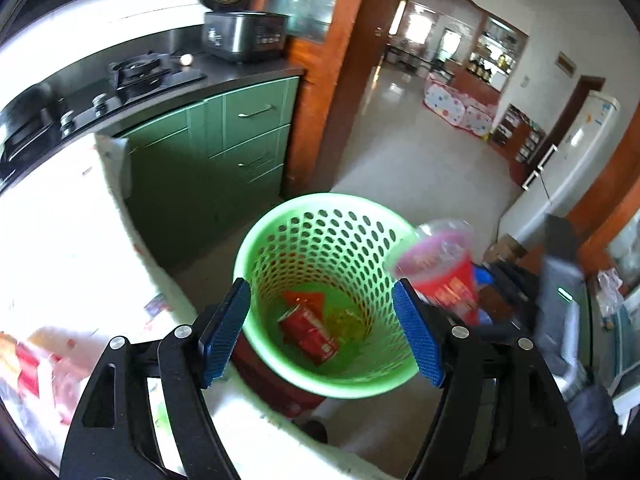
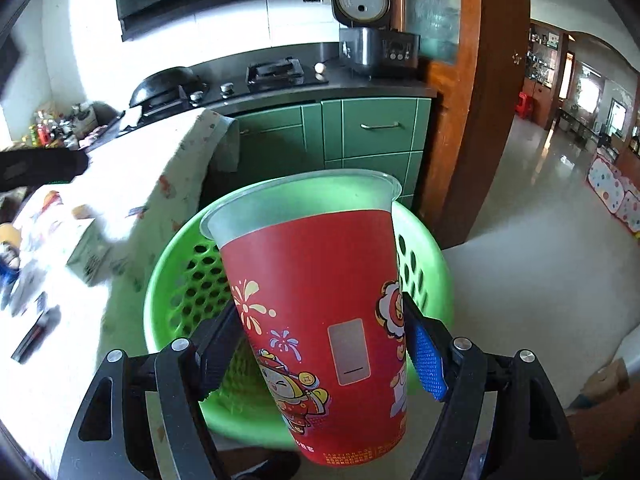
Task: Collect trash
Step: 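Lower the red paper cup into the green basket and open the right tool, then grasp the black box with the right tool while the left tool grasps the blue-and-silver can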
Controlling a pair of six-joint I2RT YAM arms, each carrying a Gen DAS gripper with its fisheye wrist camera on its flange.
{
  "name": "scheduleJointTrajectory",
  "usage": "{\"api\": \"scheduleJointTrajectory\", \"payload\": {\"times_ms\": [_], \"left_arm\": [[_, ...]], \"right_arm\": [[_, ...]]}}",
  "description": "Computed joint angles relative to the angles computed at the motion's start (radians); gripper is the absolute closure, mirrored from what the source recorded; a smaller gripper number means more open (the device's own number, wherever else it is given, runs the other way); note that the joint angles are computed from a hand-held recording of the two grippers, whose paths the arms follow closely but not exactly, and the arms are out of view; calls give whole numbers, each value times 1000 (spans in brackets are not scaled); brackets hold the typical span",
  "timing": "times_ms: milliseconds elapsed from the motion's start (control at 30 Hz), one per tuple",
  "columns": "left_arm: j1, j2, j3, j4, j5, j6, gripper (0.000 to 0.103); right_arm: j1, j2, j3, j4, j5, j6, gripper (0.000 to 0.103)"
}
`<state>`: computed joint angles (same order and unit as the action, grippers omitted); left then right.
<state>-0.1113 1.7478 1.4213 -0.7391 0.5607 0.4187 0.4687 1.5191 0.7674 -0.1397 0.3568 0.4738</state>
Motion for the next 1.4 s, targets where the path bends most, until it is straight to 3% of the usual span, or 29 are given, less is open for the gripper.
{"api": "scheduleJointTrajectory", "payload": {"times_ms": [167, 367, 633, 900, 1133, 1400], "left_arm": [[85, -30, -10, -26, 17, 52, 30], [158, -18, -6, -50, 28, 96, 30], [222, -12, -19, -75, 48, 115, 30], [293, -48, -19, -119, 84, 166, 30], [453, -139, -68, -200, 155, 310, 30], [701, -111, -43, -319, 212, 516, 26]], "right_arm": [[-66, 211, 163, -4, -66, -41, 31], [-93, 370, 275, -36, -70, -47, 31], [-86, 368, 262, -43, -41, -47, 30], [-34, 270, 194, -58, -3, 4, 26], [110, 130, 150, -130, 104, 83, 23], [346, 46, 179, -222, 225, 237, 21]]}}
